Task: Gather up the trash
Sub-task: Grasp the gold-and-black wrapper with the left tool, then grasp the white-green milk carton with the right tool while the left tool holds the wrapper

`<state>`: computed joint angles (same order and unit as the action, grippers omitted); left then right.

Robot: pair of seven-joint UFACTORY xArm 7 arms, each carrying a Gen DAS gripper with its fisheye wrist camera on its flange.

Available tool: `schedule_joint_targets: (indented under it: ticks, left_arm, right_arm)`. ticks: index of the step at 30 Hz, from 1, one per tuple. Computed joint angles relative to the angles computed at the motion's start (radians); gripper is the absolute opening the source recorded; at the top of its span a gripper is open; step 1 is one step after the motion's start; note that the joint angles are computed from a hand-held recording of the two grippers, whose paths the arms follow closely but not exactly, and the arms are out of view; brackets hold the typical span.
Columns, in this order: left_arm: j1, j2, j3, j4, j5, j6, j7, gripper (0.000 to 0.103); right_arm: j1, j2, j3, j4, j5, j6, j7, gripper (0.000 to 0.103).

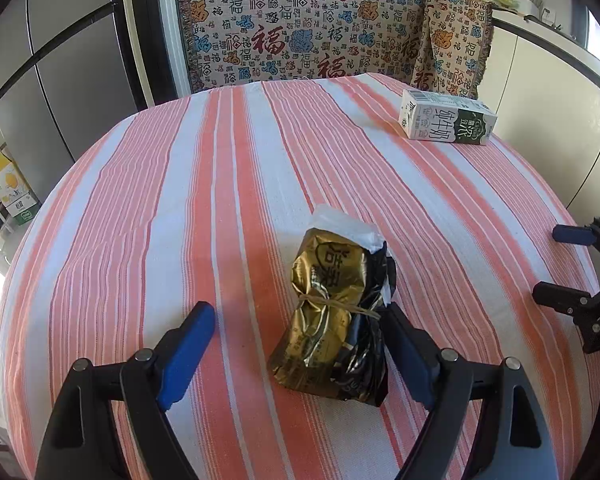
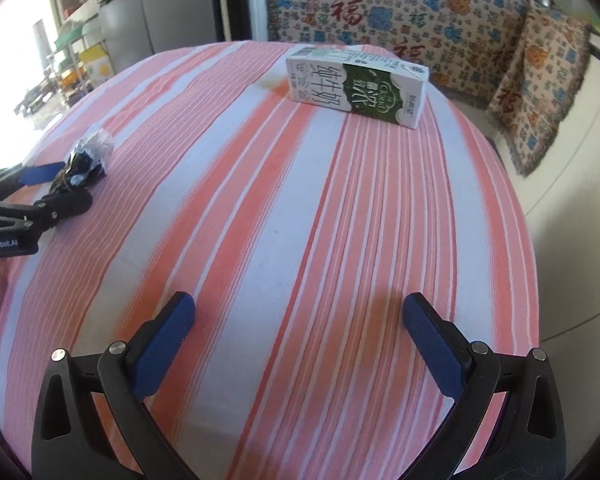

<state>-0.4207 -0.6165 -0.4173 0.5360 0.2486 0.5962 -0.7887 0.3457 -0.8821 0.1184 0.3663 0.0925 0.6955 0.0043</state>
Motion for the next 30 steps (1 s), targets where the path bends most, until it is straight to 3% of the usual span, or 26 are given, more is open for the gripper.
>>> schedule_joint_targets:
  ticks: [8, 14, 19, 20, 21, 23, 25, 30]
  left_arm:
    - [0.0, 0.0, 0.0, -0.001, 0.002, -0.002, -0.002, 0.086]
    - [0.001, 0.001, -0.001, -0.001, 0.004, -0.004, -0.005, 0.086]
    - [0.002, 0.005, -0.003, 0.001, 0.005, -0.006, -0.009, 0.086]
    - [0.001, 0.004, -0.002, 0.0, 0.004, -0.006, -0.009, 0.086]
    - [0.0, 0.002, -0.003, 0.0, 0.004, -0.005, -0.011, 0.086]
    - [0.0, 0.002, -0.003, 0.0, 0.004, -0.006, -0.012, 0.086]
    - [0.0, 0.002, -0.002, 0.0, 0.005, -0.006, -0.012, 0.086]
    - [0.001, 0.002, -0.003, -0.001, 0.007, -0.007, -0.014, 0.086]
  right_arm:
    - [-0.181, 0.273, 0.008, 0.247, -0.244, -0.027, -0.16, 0.102]
    - [-0.195, 0.503, 0.025, 0.434, -0.301, -0.061, -0.23, 0.102]
    - [-0.185, 0.617, 0.045, 0.507, -0.36, -0.067, -0.237, 0.098]
    - [-0.174, 0.626, 0.034, 0.516, -0.34, -0.057, -0.256, 0.093]
    - [-0.154, 0.635, 0.013, 0.533, -0.281, -0.023, -0.294, 0.074]
    - [-0.136, 0.631, -0.02, 0.554, -0.157, 0.031, -0.312, 0.065]
    - [-0.118, 0.597, -0.055, 0.554, -0.013, 0.077, -0.33, 0.048]
    - [-0.089, 0.424, -0.143, 0.47, 0.345, 0.223, -0.252, 0.04]
